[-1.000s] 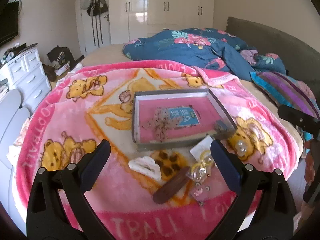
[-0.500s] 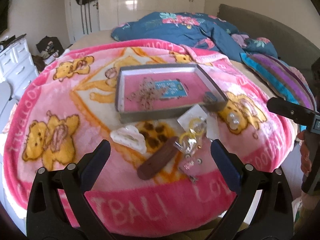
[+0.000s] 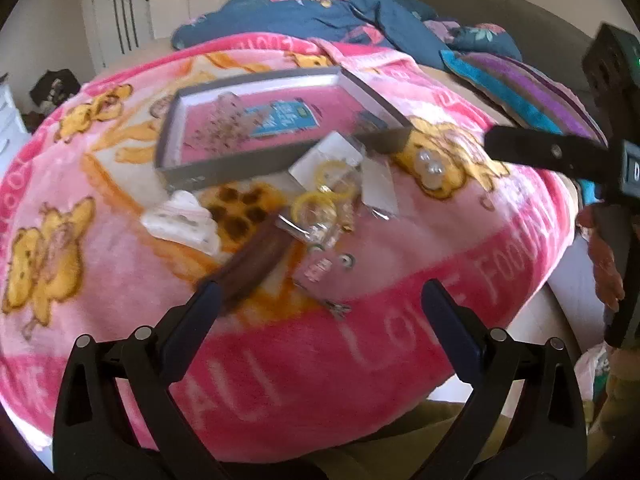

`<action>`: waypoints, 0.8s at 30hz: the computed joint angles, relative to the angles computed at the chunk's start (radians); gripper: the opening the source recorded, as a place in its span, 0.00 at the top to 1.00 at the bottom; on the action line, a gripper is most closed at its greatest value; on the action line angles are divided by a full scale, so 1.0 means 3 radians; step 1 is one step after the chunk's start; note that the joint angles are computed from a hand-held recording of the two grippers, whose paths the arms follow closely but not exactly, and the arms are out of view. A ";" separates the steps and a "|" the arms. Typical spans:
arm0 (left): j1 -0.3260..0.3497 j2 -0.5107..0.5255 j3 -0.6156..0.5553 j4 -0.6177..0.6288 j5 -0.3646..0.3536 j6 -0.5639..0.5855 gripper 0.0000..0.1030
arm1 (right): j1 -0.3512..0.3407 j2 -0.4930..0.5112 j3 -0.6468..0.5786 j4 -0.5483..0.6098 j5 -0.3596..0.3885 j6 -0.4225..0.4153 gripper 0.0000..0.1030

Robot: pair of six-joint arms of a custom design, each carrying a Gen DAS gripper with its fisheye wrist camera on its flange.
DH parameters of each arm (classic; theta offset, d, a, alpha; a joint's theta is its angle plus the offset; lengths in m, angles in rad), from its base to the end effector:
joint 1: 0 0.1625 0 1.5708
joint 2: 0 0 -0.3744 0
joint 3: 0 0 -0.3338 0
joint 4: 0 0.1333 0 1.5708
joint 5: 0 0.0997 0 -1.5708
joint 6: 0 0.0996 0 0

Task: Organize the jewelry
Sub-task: 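Grasp the pink fluffy keychain with the left tool while the right tool grasps the yellow hair-tie bag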

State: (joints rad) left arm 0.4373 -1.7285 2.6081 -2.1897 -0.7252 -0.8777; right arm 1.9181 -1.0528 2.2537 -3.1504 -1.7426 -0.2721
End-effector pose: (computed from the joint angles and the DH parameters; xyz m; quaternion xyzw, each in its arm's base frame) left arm -0.1233 -0.2871 0.1855 0.1682 0.8900 -0.2801 0.3180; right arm 0.2574 -0.3694 0.1222 0.2828 -0.9369 0.1906 0.0772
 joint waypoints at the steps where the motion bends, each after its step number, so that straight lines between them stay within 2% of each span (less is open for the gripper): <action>1: 0.0018 0.0055 0.0019 -0.0091 -0.0010 0.0040 0.09 | -0.0006 0.0026 -0.0024 0.0027 0.0012 0.0001 0.12; 13: 0.0355 0.0597 0.0134 -0.1062 -0.0051 0.0524 0.09 | -0.0078 0.0451 -0.0362 0.0337 0.0186 0.0031 0.27; 15: 0.0401 0.0685 0.0139 -0.1199 -0.0046 0.0579 0.13 | -0.0087 0.0540 -0.0450 0.0393 0.0203 0.0071 0.31; 19: 0.0506 0.0846 0.0108 -0.1353 -0.0066 0.0674 0.32 | -0.0115 0.0711 -0.0640 0.0529 0.0238 0.0141 0.33; 21: 0.0552 0.0903 0.0107 -0.1452 -0.0088 0.0728 0.38 | -0.0118 0.0789 -0.0721 0.0565 0.0243 0.0131 0.33; 24: 0.0580 0.0938 0.0121 -0.1553 -0.0069 0.0779 0.55 | -0.0095 0.0904 -0.0831 0.0592 0.0190 0.0125 0.33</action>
State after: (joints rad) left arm 0.6112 -1.4470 2.6443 -2.6555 -0.7458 -0.6440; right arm 1.8897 -0.7816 2.0043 -2.9729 -1.6857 -0.2345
